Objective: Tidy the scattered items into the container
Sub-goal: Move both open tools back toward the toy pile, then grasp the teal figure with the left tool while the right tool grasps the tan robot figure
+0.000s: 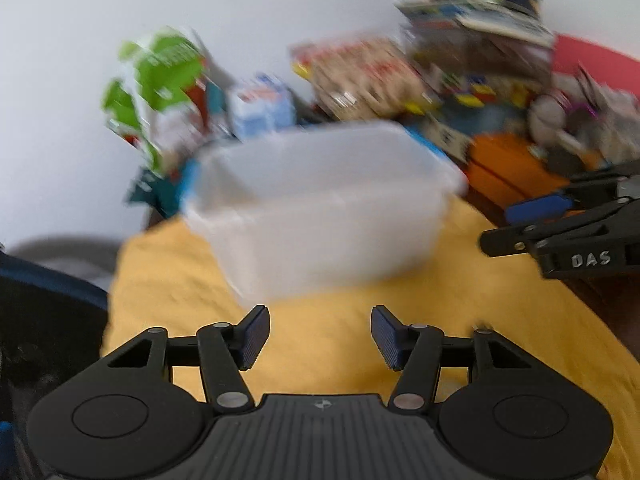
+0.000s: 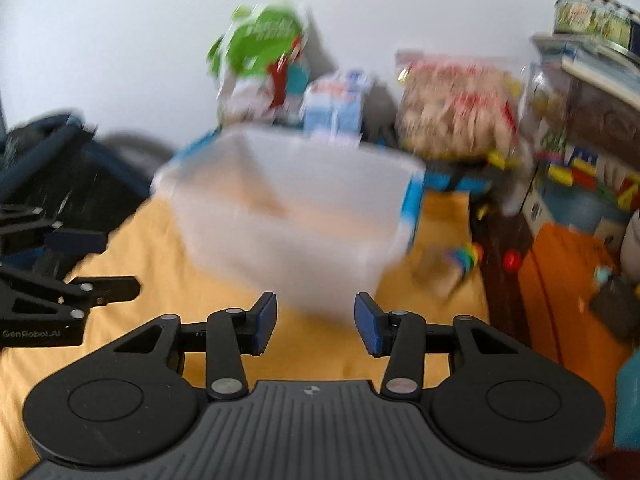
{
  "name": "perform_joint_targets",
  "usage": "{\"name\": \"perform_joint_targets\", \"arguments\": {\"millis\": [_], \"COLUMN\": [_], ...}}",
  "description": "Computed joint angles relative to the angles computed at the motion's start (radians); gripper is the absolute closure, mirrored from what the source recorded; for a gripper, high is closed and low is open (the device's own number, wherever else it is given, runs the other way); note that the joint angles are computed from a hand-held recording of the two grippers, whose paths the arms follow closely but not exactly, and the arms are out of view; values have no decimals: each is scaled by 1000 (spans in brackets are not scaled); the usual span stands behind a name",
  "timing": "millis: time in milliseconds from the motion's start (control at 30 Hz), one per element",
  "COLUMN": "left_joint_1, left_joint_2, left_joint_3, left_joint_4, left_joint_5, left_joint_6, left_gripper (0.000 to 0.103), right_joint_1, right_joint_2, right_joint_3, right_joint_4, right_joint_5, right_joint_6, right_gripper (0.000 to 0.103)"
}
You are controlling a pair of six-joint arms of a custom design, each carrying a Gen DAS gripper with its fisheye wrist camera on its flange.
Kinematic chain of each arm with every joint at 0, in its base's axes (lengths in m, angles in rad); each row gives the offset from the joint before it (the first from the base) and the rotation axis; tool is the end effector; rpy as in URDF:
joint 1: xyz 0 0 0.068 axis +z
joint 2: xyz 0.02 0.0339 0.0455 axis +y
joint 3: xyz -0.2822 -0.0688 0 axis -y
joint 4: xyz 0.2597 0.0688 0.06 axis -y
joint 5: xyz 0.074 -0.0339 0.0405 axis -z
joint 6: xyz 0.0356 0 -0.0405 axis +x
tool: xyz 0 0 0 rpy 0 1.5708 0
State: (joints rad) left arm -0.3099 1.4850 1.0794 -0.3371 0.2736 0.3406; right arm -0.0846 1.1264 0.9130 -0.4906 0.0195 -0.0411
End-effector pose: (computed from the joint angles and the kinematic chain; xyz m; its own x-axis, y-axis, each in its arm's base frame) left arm 0.3189 -0.1122 0.2741 -0.4457 0.4804 -0.7554 0.6706 0.7382 0.0738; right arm 0.2478 -0.0217 0.3010 -0.6485 0.0138 -0.7611 0.0727 0.9964 -0.0439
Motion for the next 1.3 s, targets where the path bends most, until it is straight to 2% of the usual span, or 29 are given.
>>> {"name": "perform_joint_targets", "arguments": {"millis": [100,300,367,433,500,567,633,700,800,967,1067,1133,1200,1233,1267,1300], "left_joint_1": [-28,-66,-69,-64,-53,-42,-37,-50,-105,-143,-200,-220,-221,-221,-214,-200], "left_joint_2": [-14,-13,-11,-6,-8,-4,1,14,26,69,92,113,111,102,98,91], "left_joint_3": [-59,-142,-158,-164,-170,-163,-155,-143,-149,-112,-102,-100,-116,-121,-122,-124], "left_joint_4": [-21,11,19,19,20,5,-20,-48,-48,-95,-86,-82,-68,-71,-81,-86], "left_joint_5": [8,-21,-33,-39,-36,-19,12,22,-53,-40,-111,-143,-148,-158,-157,-151], "left_joint_6": [-24,-43,-32,-31,-28,-27,-31,-54,-120,-260,-312,-324,-323,-300,-272,-249], "left_gripper": [43,43,43,43,43,43,43,43,43,43,43,50,65,68,75,75], "right_joint_1": [28,34,26,28,57,107,169,198,153,80,56,60,66,68,71,73], "right_joint_2": [-41,-73,-97,-133,-170,-202,-241,-271,-271,-251,-228,-229,-222,-229,-222,-216], "right_joint_3": [-78,-206,-229,-251,-266,-274,-282,-281,-246,-208,-208,-206,-205,-206,-205,-204], "right_joint_4": [-31,-63,-93,-137,-189,-240,-262,-253,-237,-185,-146,-144,-139,-144,-136,-129], "right_joint_5": [12,-6,-50,-125,-171,-168,-119,-66,-59,-43,-37,-23,-16,-16,-17,-20], "right_joint_6": [-9,-12,-30,-72,-122,-150,-139,-119,-105,-76,-67,-61,-54,-51,-48,-45], "right_gripper": [62,68,70,79,83,83,81,74,74,74,74,74,74,74,74,74]}}
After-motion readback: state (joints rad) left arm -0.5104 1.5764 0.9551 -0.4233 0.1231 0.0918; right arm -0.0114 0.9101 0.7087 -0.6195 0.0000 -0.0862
